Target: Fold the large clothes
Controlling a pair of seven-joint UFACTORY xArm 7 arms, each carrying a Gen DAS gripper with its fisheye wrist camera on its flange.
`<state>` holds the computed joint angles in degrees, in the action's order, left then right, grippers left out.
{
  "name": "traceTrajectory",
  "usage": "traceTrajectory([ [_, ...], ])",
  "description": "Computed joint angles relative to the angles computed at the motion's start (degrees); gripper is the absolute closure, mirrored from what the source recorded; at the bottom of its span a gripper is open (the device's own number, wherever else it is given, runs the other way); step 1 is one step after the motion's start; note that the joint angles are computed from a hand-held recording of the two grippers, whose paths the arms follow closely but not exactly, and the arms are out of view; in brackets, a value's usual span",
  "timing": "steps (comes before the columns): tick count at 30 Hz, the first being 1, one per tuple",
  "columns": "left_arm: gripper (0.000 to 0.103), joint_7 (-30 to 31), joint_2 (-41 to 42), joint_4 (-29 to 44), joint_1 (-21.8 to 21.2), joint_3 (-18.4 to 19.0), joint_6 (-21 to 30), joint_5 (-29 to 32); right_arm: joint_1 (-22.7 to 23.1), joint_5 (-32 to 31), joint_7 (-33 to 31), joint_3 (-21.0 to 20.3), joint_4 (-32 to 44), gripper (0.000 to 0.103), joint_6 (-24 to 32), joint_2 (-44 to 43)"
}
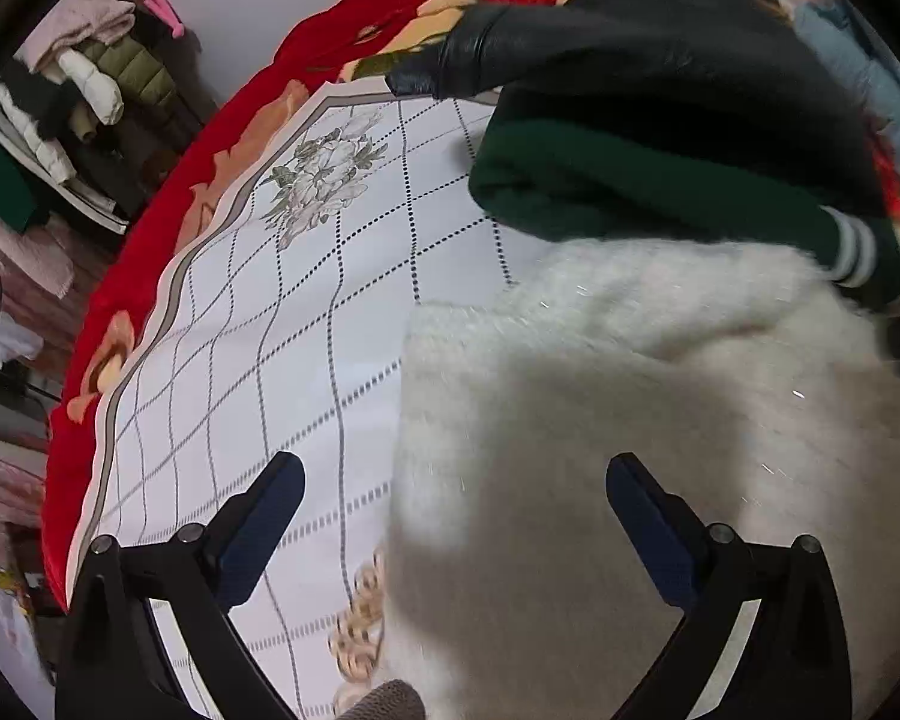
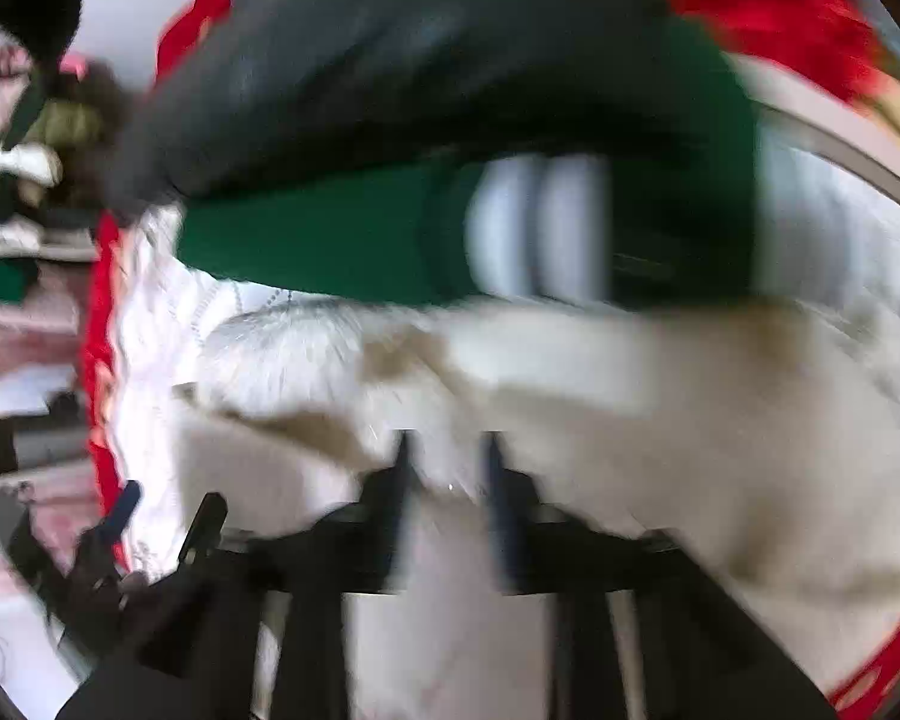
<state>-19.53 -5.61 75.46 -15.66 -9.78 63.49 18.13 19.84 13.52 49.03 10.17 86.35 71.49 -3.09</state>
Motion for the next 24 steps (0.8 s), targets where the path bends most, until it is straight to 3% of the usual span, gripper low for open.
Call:
traceTrajectory([
  [1, 0.0, 0.05, -1.52, -0.71, -0.27, -0.15, 0.72, -0.88, -0.33, -1.02, 2.45, -0.23, -3.34, 0.031, 1.38, -5.42],
  [2, 0.0, -0.01, -2.81, -1.4, -0.46, -0.37, 1.37, -1.54, -0.69, -1.98, 5.09, -0.09, -6.47, 0.027, 2.94, -10.48],
  [4, 0.0, -0.7, -5.92, -3.44, -0.88, -1.13, 2.86, -2.71, -0.93, -3.6, 11.42, -0.23, -12.11, 0.027, 10.94, -21.24],
  [7, 0.0, -1.35, -9.86, -6.44, -1.73, -2.57, 6.17, -4.82, -2.48, -0.87, 18.1, 1.72, -19.13, 0.027, 21.59, -32.74],
  [8, 0.0, -1.37, -11.05, -7.43, -2.03, -2.92, 7.09, -5.67, -2.22, 2.08, 20.47, 1.99, -23.09, 0.027, 23.31, -36.82],
  [10, 0.0, -1.42, -13.12, -9.52, -2.81, -4.0, 9.38, -6.82, -1.14, 9.19, 24.26, 3.92, -32.69, 0.028, 20.65, -43.59],
  [12, 0.0, -1.32, -14.84, -11.56, -3.31, -4.89, 10.92, -6.93, 0.12, 10.49, 23.47, 5.0, -37.87, 0.059, 18.48, -46.64],
  [13, 0.0, -1.32, -15.55, -12.46, -3.47, -5.36, 12.13, -6.67, -0.01, 8.7, 23.98, 5.36, -39.48, 0.092, 19.92, -48.42],
  [16, 0.0, -1.31, -17.55, -14.18, -2.94, -5.34, 14.28, -5.83, -2.74, 9.06, 31.82, 4.64, -47.55, 0.084, 19.98, -59.92],
  [18, 0.0, -1.04, -19.37, -15.25, -1.95, -4.29, 15.32, -5.78, -2.94, 9.21, 31.69, 4.6, -46.98, 0.079, 20.64, -59.44],
  [21, 0.0, 1.17, -21.64, -16.89, -0.22, -2.23, 16.74, -6.39, -1.97, 7.04, 29.01, 7.7, -39.25, 0.044, 21.86, -51.25],
  [22, 0.0, 2.25, -22.25, -17.63, 0.42, -1.4, 17.02, -6.71, -1.46, 6.1, 28.25, 8.54, -36.98, 0.027, 22.24, -49.71],
  [24, 0.0, 3.82, -22.98, -19.51, 2.07, -0.25, 16.6, -6.26, -1.19, 4.24, 28.53, 9.81, -34.23, 0.022, 24.75, -47.81],
])
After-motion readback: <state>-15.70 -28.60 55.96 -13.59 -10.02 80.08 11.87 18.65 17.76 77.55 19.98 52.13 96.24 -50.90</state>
